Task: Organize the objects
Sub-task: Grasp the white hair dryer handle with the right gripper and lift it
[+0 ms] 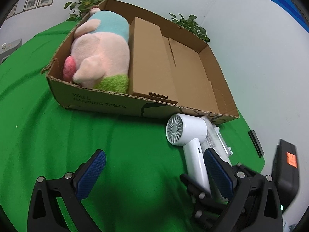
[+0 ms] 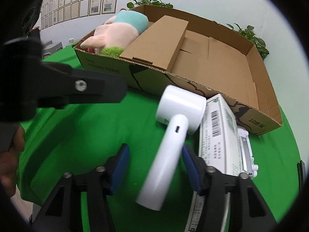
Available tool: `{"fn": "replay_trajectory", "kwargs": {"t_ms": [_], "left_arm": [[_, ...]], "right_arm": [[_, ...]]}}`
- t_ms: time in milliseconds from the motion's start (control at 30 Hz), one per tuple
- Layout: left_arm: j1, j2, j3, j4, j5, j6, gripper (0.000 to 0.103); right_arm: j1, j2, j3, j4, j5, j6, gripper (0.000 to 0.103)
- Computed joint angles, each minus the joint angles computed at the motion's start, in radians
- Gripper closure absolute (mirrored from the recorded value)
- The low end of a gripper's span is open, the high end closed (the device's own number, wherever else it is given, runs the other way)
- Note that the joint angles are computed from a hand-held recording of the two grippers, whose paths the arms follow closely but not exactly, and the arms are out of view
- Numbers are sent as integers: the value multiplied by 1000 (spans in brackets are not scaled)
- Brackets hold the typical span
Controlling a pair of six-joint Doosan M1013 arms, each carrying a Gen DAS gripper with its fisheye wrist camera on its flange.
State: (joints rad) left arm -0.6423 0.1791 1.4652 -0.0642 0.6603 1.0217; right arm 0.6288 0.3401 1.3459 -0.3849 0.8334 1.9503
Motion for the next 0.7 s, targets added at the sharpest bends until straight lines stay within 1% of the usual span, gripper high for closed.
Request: {"fn": "replay_trajectory", "kwargs": {"t_ms": [33, 67, 133, 200, 333, 400, 467, 500, 533, 567, 600, 633, 700], "left_arm": [[2, -3, 4, -7, -5, 6, 2], [5, -5, 8, -23, -10, 18, 2], [6, -5, 8, -37, -10, 30, 2], [7, -3, 5, -61, 0, 59, 2], [12, 5, 3, -142, 20, 142, 2], [19, 12, 5, -224, 31, 196, 2], [17, 14, 11, -255, 42, 211, 2], [15, 14, 14, -268, 44, 218, 2], [14, 15, 16, -284, 45, 225, 2], [13, 16, 18, -306, 45, 236, 2], [12, 18, 19, -337, 45, 253, 2], [11, 19, 21, -355, 44, 263, 2], [8, 26, 18, -386, 51, 278, 2]], "right_arm": [[-10, -2, 1, 51, -3, -15, 67], [-15, -6, 7, 72, -13, -18, 68], [-9, -8, 11, 63, -15, -15, 69], [-11, -16, 20, 105, -32, -38, 70], [-15, -39, 48, 234, -70, -117, 76], [-17, -49, 60, 287, -85, -145, 76], [-25, -59, 75, 349, -105, -170, 75], [-27, -63, 82, 368, -112, -182, 72], [-25, -69, 92, 379, -122, -190, 63], [-24, -74, 99, 377, -129, -190, 57], [-23, -79, 106, 370, -135, -184, 48], [-23, -81, 109, 367, -138, -182, 46], [-18, -86, 112, 345, -135, -164, 46]]}}
